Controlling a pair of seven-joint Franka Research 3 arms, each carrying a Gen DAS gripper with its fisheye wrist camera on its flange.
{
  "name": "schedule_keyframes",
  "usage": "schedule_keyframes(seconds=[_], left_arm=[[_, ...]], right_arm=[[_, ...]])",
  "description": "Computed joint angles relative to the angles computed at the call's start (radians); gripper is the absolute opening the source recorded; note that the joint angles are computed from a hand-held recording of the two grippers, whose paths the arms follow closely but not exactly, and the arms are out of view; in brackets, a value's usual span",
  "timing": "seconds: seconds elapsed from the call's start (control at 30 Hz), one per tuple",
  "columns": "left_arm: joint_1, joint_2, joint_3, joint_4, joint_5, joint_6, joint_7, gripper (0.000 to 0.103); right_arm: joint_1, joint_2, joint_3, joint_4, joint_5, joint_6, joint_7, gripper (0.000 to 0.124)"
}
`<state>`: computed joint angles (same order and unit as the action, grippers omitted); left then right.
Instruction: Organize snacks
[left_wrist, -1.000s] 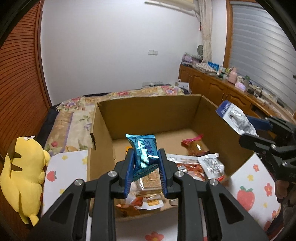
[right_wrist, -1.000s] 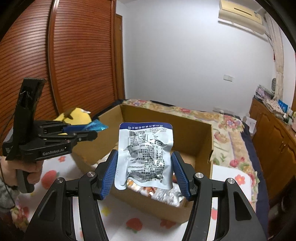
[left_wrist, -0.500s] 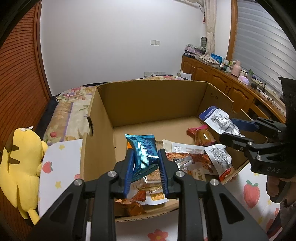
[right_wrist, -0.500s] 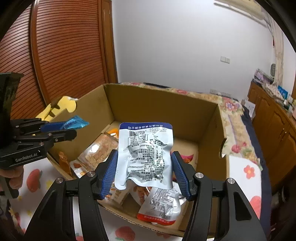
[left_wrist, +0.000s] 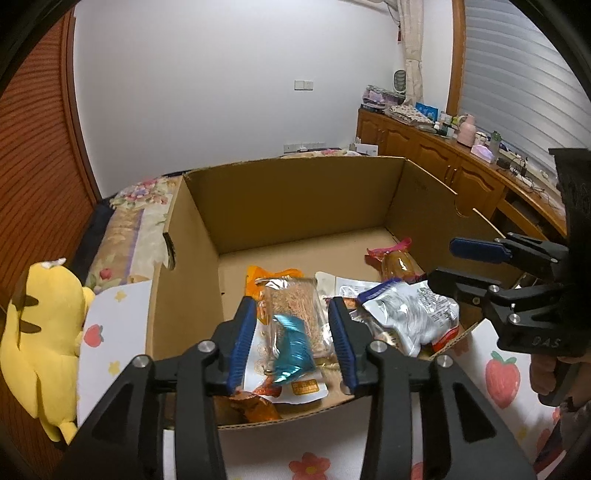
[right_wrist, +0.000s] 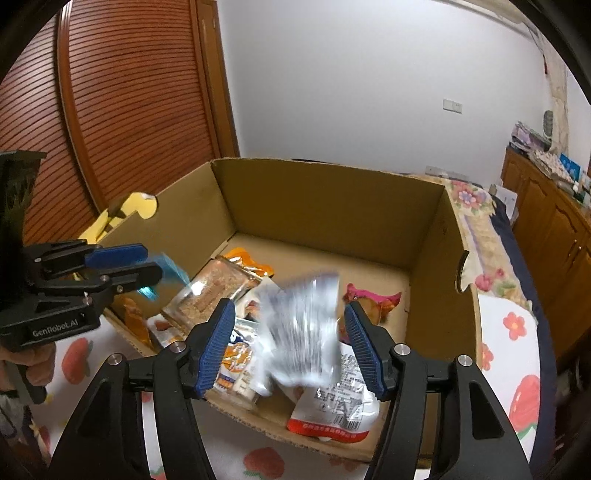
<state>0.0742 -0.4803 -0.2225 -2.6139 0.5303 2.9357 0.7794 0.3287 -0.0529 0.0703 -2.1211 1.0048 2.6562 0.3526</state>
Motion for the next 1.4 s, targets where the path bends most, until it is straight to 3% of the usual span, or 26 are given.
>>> schedule_keyframes(seconds=[0.13, 0.23, 0.4, 0.43, 0.57, 0.67, 0.83, 1.0, 1.17, 1.27, 1.4], left_arm=[[0.005, -0.01, -0.012, -0.001, 0.009, 0.0, -0.012, 0.041], [0.022, -0.024, -0.033, -0.005, 0.031, 0.01, -0.034, 0.05], [0.033, -0.028, -0.053, 0.007, 0.056, -0.009, -0.055, 0.052], [0.038, -0.028, -0.057, 0.009, 0.064, -0.012, -0.063, 0.055], [0.091, -0.049, -0.102, 0.004, 0.125, 0.007, -0.143, 0.084], [0.107, -0.063, -0.112, -0.004, 0.153, 0.023, -0.181, 0.09], [0.115, -0.127, -0.139, -0.029, 0.182, -0.002, -0.239, 0.091], [0.087, -0.231, -0.156, -0.07, 0.191, -0.042, -0.293, 0.101], [0.037, -0.325, -0.163, -0.098, 0.177, -0.104, -0.311, 0.103], [0.018, -0.395, -0.189, -0.111, 0.181, -0.161, -0.34, 0.103], [-0.04, -0.447, -0.182, -0.119, 0.153, -0.231, -0.361, 0.103]], right_arm=[[0.003, -0.024, -0.003, -0.02, 0.025, -0.001, -0.029, 0.063], [0.012, -0.056, -0.009, -0.05, 0.068, 0.009, -0.074, 0.063], [0.025, -0.108, -0.027, -0.097, 0.136, 0.01, -0.134, 0.063], [0.029, -0.113, -0.026, -0.102, 0.142, 0.016, -0.135, 0.063], [0.037, -0.136, -0.037, -0.119, 0.175, 0.023, -0.157, 0.064], [0.04, -0.151, -0.044, -0.129, 0.192, 0.028, -0.171, 0.067], [0.044, -0.19, -0.056, -0.161, 0.232, 0.039, -0.194, 0.072], [0.048, -0.252, -0.07, -0.207, 0.268, 0.053, -0.195, 0.084], [0.051, -0.334, -0.093, -0.262, 0.287, 0.056, -0.195, 0.103], [0.054, -0.377, -0.102, -0.291, 0.295, 0.075, -0.195, 0.103], [0.064, -0.42, -0.097, -0.325, 0.302, 0.158, -0.194, 0.103]])
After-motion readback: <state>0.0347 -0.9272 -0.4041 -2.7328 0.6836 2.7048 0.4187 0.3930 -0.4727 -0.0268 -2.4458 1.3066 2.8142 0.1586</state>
